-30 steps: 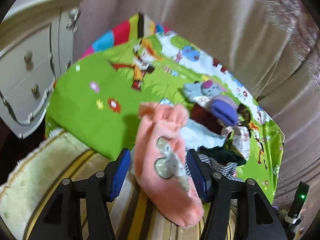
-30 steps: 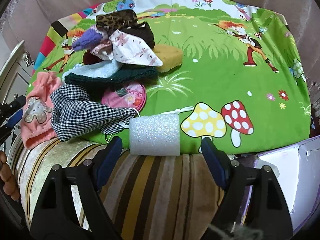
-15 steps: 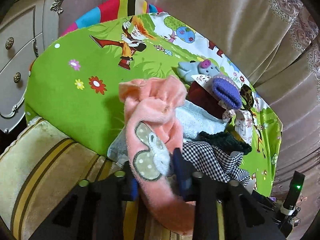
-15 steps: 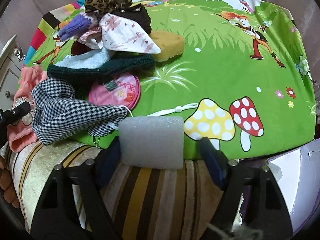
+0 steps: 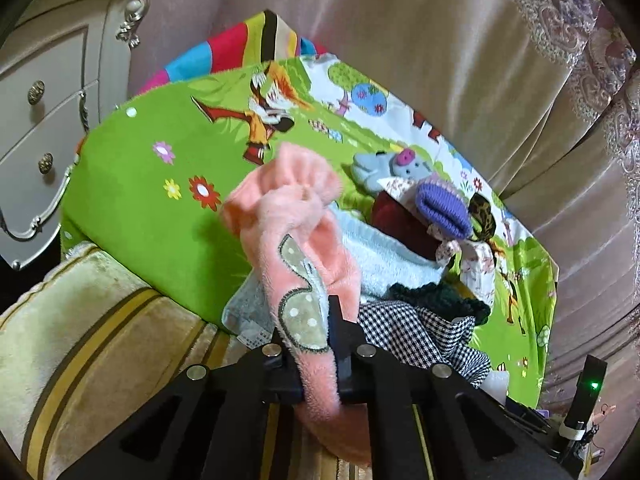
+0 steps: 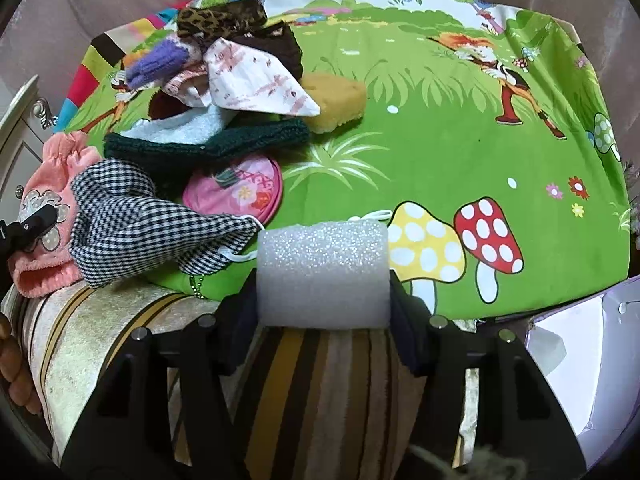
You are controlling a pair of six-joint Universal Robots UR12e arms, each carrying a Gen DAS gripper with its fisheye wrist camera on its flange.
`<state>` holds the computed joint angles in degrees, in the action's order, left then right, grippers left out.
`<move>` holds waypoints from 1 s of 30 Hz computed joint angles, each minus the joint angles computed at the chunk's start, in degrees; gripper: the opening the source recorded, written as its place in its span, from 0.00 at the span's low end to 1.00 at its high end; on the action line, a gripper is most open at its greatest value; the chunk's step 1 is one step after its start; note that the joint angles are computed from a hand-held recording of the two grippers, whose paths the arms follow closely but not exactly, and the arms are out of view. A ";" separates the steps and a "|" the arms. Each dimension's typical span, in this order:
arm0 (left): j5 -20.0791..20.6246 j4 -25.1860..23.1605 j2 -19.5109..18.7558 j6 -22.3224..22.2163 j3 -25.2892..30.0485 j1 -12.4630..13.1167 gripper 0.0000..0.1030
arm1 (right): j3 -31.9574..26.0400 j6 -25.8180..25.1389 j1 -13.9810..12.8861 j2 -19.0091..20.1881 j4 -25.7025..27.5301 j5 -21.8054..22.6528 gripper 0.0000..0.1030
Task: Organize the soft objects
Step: 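Grasp the pink fleece hat with the left tool while the right tool grasps the white foam block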
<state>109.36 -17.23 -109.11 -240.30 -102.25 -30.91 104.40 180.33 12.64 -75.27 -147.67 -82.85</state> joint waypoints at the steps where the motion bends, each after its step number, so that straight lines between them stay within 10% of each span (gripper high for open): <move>1: 0.96 0.19 0.04 0.06 -0.02 -0.26 0.07 | 0.35 0.07 -0.04 -0.24 -0.76 0.08 0.60; 19: 26.78 -4.23 0.07 1.63 2.64 -7.20 0.07 | 6.04 0.48 -0.70 -4.73 -10.71 2.15 0.60; 30: 30.02 1.11 0.36 7.00 2.82 -9.69 0.07 | 9.81 1.17 -1.75 -8.50 -14.48 3.78 0.60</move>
<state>139.38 -16.12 -108.75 -233.30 -99.42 -40.60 114.21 181.50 10.89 -83.77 -162.15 -79.07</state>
